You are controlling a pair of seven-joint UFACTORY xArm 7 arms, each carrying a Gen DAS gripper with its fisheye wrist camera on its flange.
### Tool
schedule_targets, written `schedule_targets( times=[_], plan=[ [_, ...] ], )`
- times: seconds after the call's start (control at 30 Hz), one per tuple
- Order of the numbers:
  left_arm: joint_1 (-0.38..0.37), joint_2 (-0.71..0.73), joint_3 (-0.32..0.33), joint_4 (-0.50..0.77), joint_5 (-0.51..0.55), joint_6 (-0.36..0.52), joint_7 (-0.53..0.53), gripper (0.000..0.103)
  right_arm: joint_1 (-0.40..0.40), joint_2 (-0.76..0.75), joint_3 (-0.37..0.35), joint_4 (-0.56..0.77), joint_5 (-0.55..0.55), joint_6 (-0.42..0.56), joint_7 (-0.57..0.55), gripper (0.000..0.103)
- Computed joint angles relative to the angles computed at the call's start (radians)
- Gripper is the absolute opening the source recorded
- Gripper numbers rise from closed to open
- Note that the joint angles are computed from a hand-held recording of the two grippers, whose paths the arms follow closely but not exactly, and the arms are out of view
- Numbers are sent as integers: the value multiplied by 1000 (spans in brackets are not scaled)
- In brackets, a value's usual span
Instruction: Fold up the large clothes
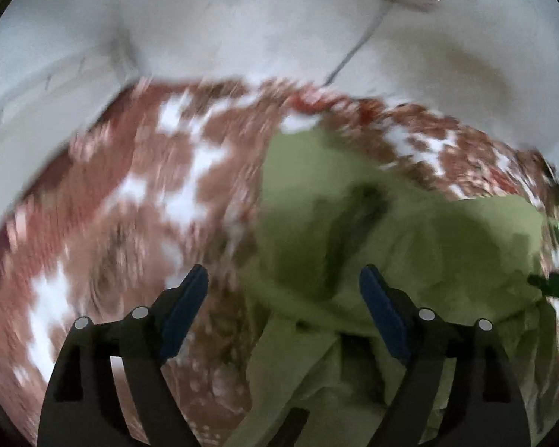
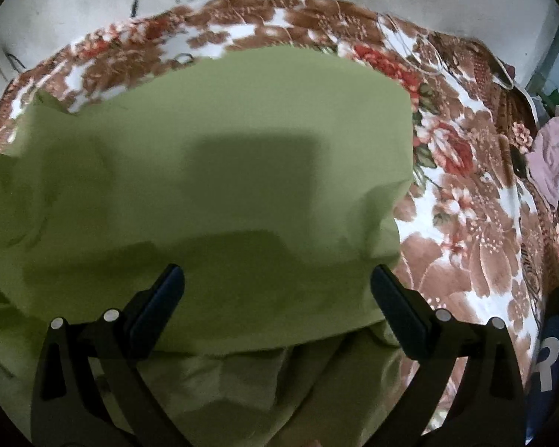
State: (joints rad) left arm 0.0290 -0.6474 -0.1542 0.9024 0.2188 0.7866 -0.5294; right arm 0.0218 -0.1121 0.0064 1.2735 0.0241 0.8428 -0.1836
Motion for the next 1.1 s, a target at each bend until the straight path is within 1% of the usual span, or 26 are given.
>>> schedule_targets(
  times=[0.1,0.13,0.23,0.27,0.33,0.43,0.5,0.57,0.6,0.67,0.77,0.87,0.93,1.0,1.1],
  plan=[
    [-47,87,-36,113,28,-32,87,90,16,-25,11,7,19,0,-14,98],
    [-62,138,-55,160,43,-42,116,90,23,-25,14,15,25,-5,-19,98],
    [-98,260,-94,249,72,-53,143,93,48,-8,36,39,25,-37,-17,98],
    [-121,309,-95,274,63,-48,156,96,56,3,41,48,21,-40,-16,98],
    [-150,376,-85,294,62,-41,160,96,72,35,51,67,15,-46,-16,98],
    [-166,451,-64,311,101,8,116,96,83,90,59,86,-43,-56,24,98],
    [-169,455,-38,287,122,17,86,96,80,122,49,98,-42,-51,43,98],
    [-167,432,-23,245,160,8,66,96,72,145,40,95,-39,-52,54,98],
    [-166,423,-16,226,169,8,72,96,67,159,37,95,-6,-49,17,98],
    [-154,412,-14,197,210,59,69,96,55,178,31,91,22,-43,-30,98],
    [-144,366,18,148,162,63,72,96,37,180,22,83,44,-55,-60,98],
    [-123,313,32,103,133,64,74,96,14,179,7,80,58,-39,-58,98],
    [-116,285,34,83,118,68,92,97,3,165,2,66,46,-45,-61,98],
    [-107,264,23,80,120,82,102,97,-5,140,-2,44,31,-54,-78,98],
    [-97,237,2,80,149,98,125,97,-14,111,-6,21,15,-54,-91,98]
  ],
)
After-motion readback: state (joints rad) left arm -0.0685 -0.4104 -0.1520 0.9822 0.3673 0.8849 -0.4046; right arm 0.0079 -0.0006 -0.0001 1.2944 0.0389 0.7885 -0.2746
